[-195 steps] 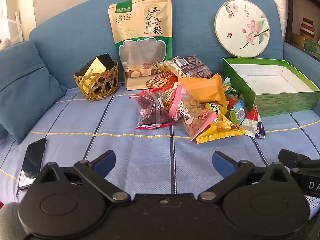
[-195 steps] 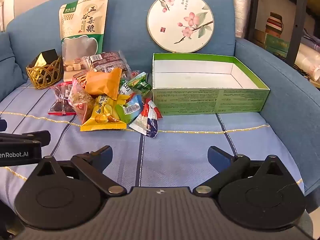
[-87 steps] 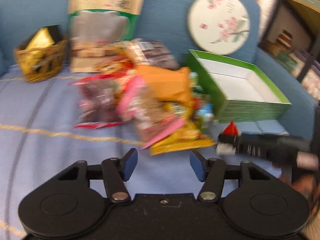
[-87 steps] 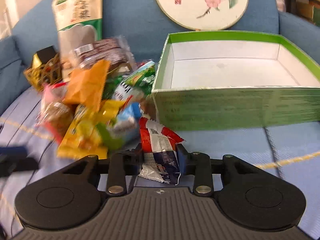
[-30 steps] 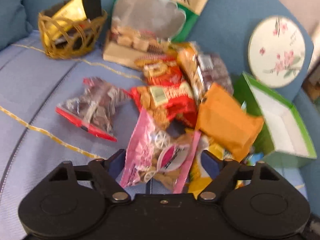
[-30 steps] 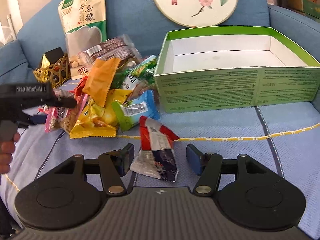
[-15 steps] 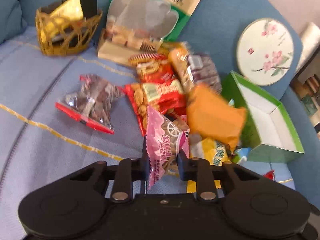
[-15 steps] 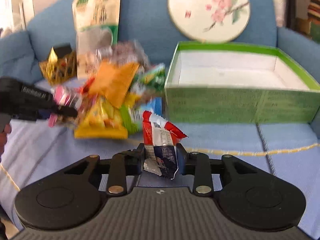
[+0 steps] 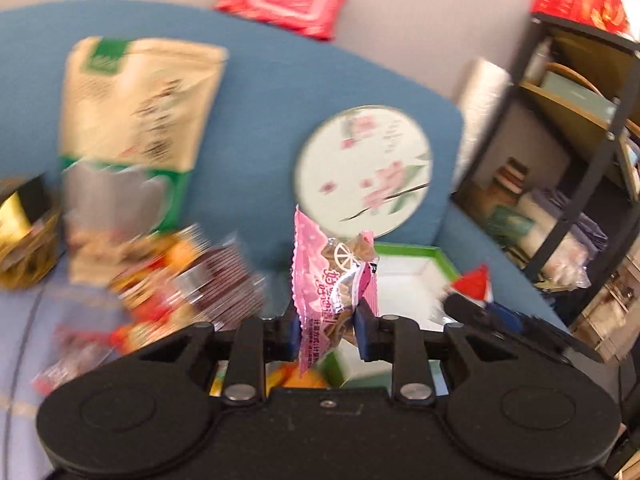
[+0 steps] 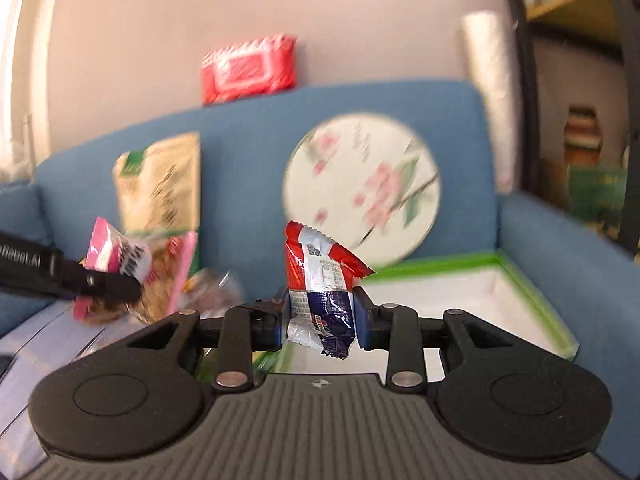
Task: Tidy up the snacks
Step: 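Carry both snacks into the green box and open both tools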
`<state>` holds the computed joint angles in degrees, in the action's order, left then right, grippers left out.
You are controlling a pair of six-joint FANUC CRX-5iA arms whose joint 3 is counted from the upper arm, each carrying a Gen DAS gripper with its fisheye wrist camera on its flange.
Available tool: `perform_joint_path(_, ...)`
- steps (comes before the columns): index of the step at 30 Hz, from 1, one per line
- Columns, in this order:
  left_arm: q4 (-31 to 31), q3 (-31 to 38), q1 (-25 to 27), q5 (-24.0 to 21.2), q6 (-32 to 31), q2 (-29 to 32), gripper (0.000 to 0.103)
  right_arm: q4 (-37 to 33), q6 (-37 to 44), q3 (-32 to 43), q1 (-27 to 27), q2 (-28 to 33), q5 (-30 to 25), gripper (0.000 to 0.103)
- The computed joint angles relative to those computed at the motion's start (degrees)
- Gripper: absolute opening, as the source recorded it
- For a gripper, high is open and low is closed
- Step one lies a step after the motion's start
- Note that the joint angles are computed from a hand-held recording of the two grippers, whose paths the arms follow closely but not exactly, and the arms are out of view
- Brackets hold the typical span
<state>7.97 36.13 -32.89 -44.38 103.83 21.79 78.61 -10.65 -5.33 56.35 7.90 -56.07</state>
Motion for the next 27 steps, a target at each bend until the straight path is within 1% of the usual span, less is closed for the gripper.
perform_joint_path(2,1.08,5.11,-0.91,-0.99,-0.24,4.28,0.025,0.91,-0.63,-0.03,-1.17,0.99,-1.93,0.056)
perform_joint_path(4,1.58,10.02,-1.67,-2.15,-1.33,8.51,0.026,-0.39,-0.69,-0.68,-1.85,1.45,-3.08,0.056)
perform_joint_path(7,0.33,18.21,-2.73,-5.23,-1.15,14.83,0.026,-4.51,0.44,-1.54,-2.61,1.32,-2.10,0.056)
perform_joint_path(9,-0.15,25.10,-3.03,-8.92,-0.35,19.88,0.026,-5.91,0.40,-2.16,-3.42,1.16,-0.41,0.056)
perform_joint_path(12,0.48,32.29,-2.73,-13.43,0.32,25.13,0.026,-8.47,0.74,-1.58,-4.39,1.76,0.92,0.056)
perform_joint_path(13,0.44,34.29,-2.64,-14.62,0.69,26.46,0.026,-9.09,1.25,-1.06,-4.39,2.19,0.94,0.056)
perform_joint_path(15,0.61,34.56,-2.43,-14.74,0.48,27.22,0.027,-9.63,2.24,-0.77,-4.42,2.54,1.11,0.056)
perform_joint_path(16,0.52,35.42,-2.34,-15.10,0.47,27.85,0.031,-9.84,2.80,-0.53,-4.39,2.89,1.14,0.056)
perform_joint_path(17,0.69,33.87,-2.22,-13.88,0.05,27.24,0.032,-9.96,3.52,-0.23,-4.32,3.34,0.88,0.057)
perform_joint_path(18,0.39,29.93,-2.18,-10.78,-0.32,25.27,0.054,-10.23,4.81,0.45,-4.33,4.03,0.10,0.062)
perform_joint_path(19,-0.32,26.18,-2.35,-7.03,-0.21,23.34,0.103,-10.41,6.26,0.95,-4.13,4.59,-0.88,0.071)
perform_joint_path(20,-2.43,22.19,-2.61,-3.69,1.28,20.77,0.103,-10.09,7.37,1.47,-3.95,5.23,-2.44,0.100)
perform_joint_path(21,-5.67,19.17,-3.04,-1.12,3.99,18.46,0.103,-8.77,7.18,1.69,-3.56,5.83,-4.42,0.103)
perform_joint_path(22,-8.67,15.44,-3.36,2.50,6.28,15.88,0.103,-7.04,6.10,0.99,-3.54,5.59,-4.74,0.103)
perform_joint_path(23,-8.66,13.18,-3.15,4.30,5.76,14.38,0.103,-5.55,4.76,-0.04,-3.68,4.85,-3.93,0.103)
perform_joint_path(25,-7.55,11.66,-2.55,3.84,5.17,12.69,0.103,-2.84,0.96,-1.62,-3.85,3.66,-2.87,0.103)
perform_joint_path(27,-9.98,8.35,-2.45,4.56,8.76,9.52,0.103,-1.70,-1.58,-2.48,-3.52,2.84,-2.25,0.103)
